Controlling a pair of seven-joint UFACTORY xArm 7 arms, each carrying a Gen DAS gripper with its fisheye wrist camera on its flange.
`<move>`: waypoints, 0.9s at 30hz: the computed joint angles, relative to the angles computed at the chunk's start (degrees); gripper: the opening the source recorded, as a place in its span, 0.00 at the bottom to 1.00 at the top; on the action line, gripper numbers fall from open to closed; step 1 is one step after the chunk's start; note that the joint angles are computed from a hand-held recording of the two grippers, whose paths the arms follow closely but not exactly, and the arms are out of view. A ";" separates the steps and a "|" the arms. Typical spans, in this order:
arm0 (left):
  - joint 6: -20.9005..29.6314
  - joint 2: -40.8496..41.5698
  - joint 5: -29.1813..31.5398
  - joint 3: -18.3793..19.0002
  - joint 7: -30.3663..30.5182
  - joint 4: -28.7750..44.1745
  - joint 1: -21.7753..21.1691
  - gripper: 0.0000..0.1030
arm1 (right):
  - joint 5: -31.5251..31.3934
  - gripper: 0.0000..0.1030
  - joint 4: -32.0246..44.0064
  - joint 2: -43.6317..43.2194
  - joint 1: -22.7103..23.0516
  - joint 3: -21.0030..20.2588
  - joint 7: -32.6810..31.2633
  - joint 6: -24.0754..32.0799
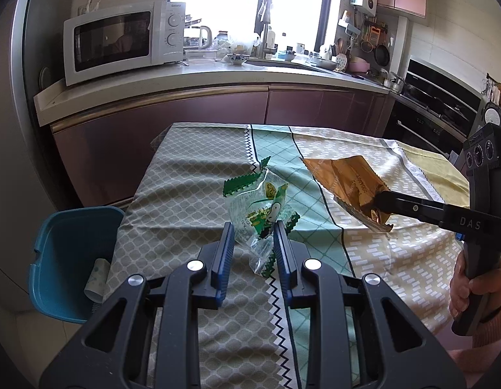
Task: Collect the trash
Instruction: 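Lift the candy wrapper and gold bag with both grippers and carry them to the teal bin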
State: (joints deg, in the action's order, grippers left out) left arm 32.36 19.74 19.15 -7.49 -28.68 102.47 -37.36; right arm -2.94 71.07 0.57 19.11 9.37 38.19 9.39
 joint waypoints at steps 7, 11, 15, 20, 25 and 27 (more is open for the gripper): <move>-0.40 -1.95 0.97 0.37 -1.64 -2.32 0.51 0.24 | 0.06 0.14 2.57 2.02 0.80 0.20 -0.54 0.64; -0.72 -2.94 1.42 0.28 -2.49 -3.71 1.19 0.24 | -0.14 0.14 3.94 3.11 1.38 0.12 -0.70 0.91; -0.97 -3.77 1.99 0.21 -3.43 -4.74 1.77 0.24 | 0.61 0.14 4.97 3.90 1.75 0.19 -1.69 1.22; -1.30 -4.85 2.75 0.17 -4.50 -6.04 2.60 0.24 | 1.12 0.14 6.38 4.87 2.23 0.20 -2.59 1.60; -1.67 -5.68 3.41 0.06 -5.27 -7.14 3.42 0.24 | 1.40 0.14 7.78 5.89 2.67 0.15 -3.29 1.96; -1.76 -6.28 3.83 0.06 -5.68 -7.80 3.67 0.24 | 1.83 0.14 8.23 6.29 2.77 0.24 -3.81 2.00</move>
State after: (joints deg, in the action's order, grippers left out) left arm 30.61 13.46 22.98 -7.43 -34.37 94.67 -33.69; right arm -1.12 79.30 6.86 21.88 9.61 34.38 11.39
